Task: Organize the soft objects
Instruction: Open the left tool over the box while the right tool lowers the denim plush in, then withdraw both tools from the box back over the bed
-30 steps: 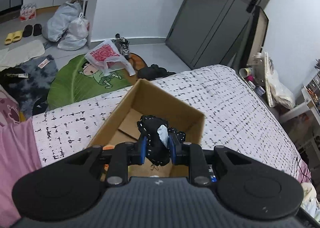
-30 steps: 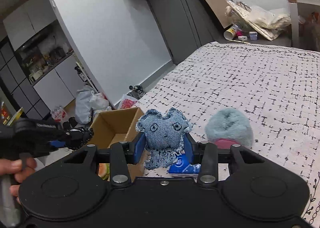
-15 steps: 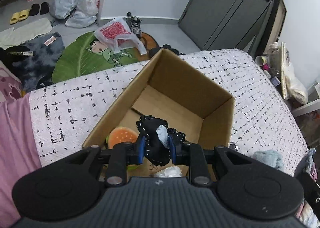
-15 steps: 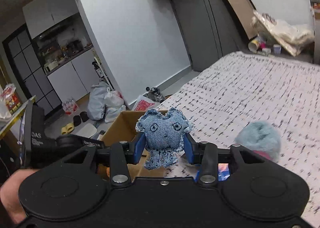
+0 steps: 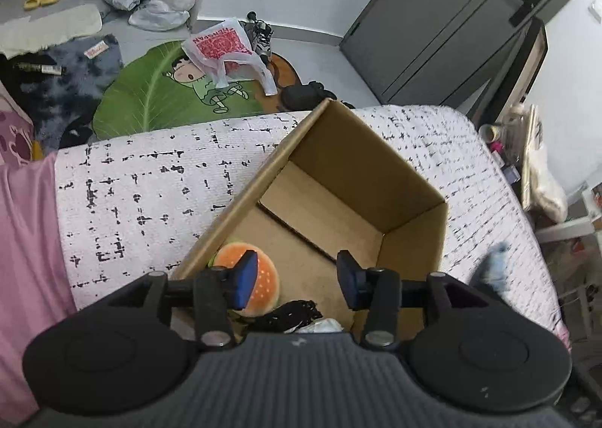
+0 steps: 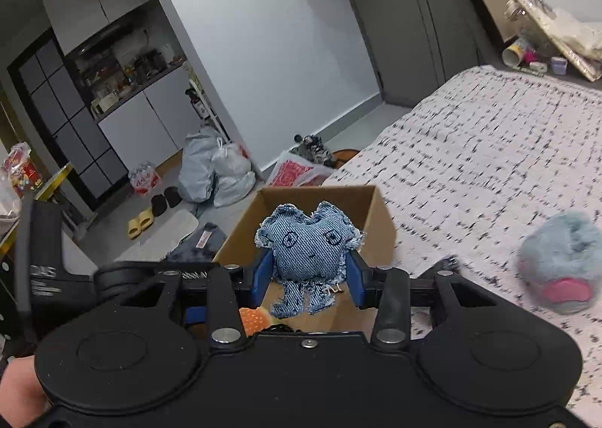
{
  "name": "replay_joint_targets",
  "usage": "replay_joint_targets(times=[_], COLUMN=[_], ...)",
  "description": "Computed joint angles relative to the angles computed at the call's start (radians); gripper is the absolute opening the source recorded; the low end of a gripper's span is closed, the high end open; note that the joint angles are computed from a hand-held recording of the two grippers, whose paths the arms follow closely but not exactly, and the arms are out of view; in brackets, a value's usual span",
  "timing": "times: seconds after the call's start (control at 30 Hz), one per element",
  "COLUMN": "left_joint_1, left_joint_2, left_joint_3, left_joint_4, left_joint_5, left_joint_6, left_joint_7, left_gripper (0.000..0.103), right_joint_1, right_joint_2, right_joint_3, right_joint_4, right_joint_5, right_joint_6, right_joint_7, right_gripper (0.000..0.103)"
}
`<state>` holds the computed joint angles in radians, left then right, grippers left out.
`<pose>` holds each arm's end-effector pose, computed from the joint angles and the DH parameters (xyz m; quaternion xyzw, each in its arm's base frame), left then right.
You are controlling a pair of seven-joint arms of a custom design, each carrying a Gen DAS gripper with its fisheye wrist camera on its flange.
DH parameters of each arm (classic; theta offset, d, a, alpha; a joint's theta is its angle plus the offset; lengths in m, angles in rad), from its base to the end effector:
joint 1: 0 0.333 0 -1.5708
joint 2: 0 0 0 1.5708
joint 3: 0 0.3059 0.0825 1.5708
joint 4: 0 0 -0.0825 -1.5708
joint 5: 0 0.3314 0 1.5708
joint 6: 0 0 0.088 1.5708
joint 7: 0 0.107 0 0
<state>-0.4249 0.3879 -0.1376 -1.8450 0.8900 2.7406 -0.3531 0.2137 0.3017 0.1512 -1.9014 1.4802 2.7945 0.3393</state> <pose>0.5166 -0.3510 0.3877 -0.8421 0.4208 -0.3180 0.1122 0.5729 0.1620 0.3973 -0.7019 0.5372 -0.0481 0.4653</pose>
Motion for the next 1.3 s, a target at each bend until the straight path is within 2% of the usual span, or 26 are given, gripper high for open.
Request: replay_joint_targets(times=[0.13,0.23,0.33,0.47,0.6,0.67,0.8,1.03,1.3], left_joint_1=[-0.001,-0.007,-0.011,-0.019,-0.040,-0.050,-0.068,-0.086,-0.108], left_joint_2=[-0.010,-0.020,-0.026,-0.027,-0.027,-0.026,-0.014,-0.001,0.007], left_joint_3=[0.005,0.005,0.003,-0.004,-0.004,-0.007,-0.019,-0.042,-0.066], left_joint_4=[-0.008,-0.009,-0.002,0.016,0.036,0.047,0.080,0.127,0.196], left_joint_5=[0.009,0.017,0.046,0.071,0.114,0.129,0.147,0.111,-0.006], left_joint_6=[-0.010,-0.045,-0.058,-0.080,-0.113,-0.137,-0.180,-0.217,-0.298], left_joint_7=[-0.009,-0.016,-0.027,-0.022,-0.048,-0.056,-0.029,0.061,0.198], left_gripper=[0.045,0.046,0.049,0.057,0.072,0.077,0.084,0.088,0.088], right_joint_1=[0.009,0.008,0.008,0.004,0.000,-0.006,-0.018,-0.040,-0.065], right_joint_2=[-0.004,-0.018,-0.027,-0.053,-0.083,-0.094,-0.102,-0.122,-0.165], right_joint_3=[0.003,-0.001,-0.011,-0.023,-0.038,-0.042,-0.053,-0.072,-0.092], right_joint_4=[-0.011,-0.019,-0.023,-0.049,-0.079,-0.090,-0.107,-0.123,-0.147], right_joint_5=[-0.034,-0.025,-0.051,-0.093,-0.175,-0.193,-0.214,-0.260,-0.249], right_joint_6=[0.009,0.014,0.022,0.034,0.021,0.011,0.005,-0.029,-0.066], right_joint_7=[0.026,0.044,0.100,0.170,0.251,0.258,0.272,0.324,0.323], right_gripper=[0.069,0.078,0.079,0.085,0.090,0.096,0.098,0.099,0.102])
